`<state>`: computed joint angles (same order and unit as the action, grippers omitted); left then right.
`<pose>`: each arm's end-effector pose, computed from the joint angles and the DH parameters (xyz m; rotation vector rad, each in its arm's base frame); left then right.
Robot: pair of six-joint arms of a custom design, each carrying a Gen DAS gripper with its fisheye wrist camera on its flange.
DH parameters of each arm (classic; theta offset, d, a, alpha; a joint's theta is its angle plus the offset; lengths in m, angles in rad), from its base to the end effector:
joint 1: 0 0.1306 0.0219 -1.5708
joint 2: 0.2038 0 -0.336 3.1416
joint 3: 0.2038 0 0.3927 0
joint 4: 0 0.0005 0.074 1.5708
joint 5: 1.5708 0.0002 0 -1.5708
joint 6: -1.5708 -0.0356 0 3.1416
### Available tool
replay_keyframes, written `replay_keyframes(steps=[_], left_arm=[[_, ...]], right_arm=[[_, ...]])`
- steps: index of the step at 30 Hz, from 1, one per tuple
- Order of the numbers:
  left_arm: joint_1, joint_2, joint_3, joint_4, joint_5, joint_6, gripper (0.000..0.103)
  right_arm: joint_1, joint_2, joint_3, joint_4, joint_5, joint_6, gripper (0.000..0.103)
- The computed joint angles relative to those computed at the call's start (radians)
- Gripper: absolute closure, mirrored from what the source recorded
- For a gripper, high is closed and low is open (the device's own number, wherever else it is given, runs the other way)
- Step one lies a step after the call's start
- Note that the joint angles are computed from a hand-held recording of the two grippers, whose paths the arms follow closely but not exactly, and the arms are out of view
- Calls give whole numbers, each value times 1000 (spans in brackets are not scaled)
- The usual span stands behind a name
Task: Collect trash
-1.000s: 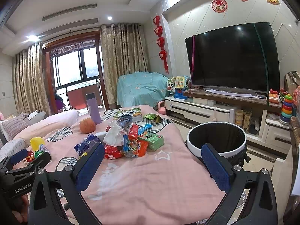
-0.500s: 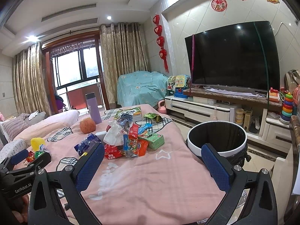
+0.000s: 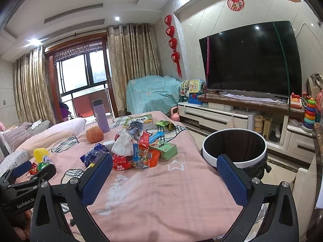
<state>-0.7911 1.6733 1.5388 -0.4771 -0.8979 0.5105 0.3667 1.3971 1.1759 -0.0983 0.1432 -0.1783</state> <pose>0.4350 -0.4011 0.3429 -0.2036 1.9282 0.1283 0.4863 0.1808 0.3458 -0.0803 1.8921 0.2371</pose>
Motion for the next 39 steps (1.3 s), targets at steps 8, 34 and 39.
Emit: replay_keyframes(steps=[8,34,39], left_arm=[[1,1,0,-3,6,4,0],[151,134,141,-191,304,127,0],[183,196,216,-224,367,113,9]], right_arm=[[-1,4,4,-3,-6,-1,0],[-39,256,284,-229,-215,-49,2],[-39,361,416,-314,-244,-49,15]])
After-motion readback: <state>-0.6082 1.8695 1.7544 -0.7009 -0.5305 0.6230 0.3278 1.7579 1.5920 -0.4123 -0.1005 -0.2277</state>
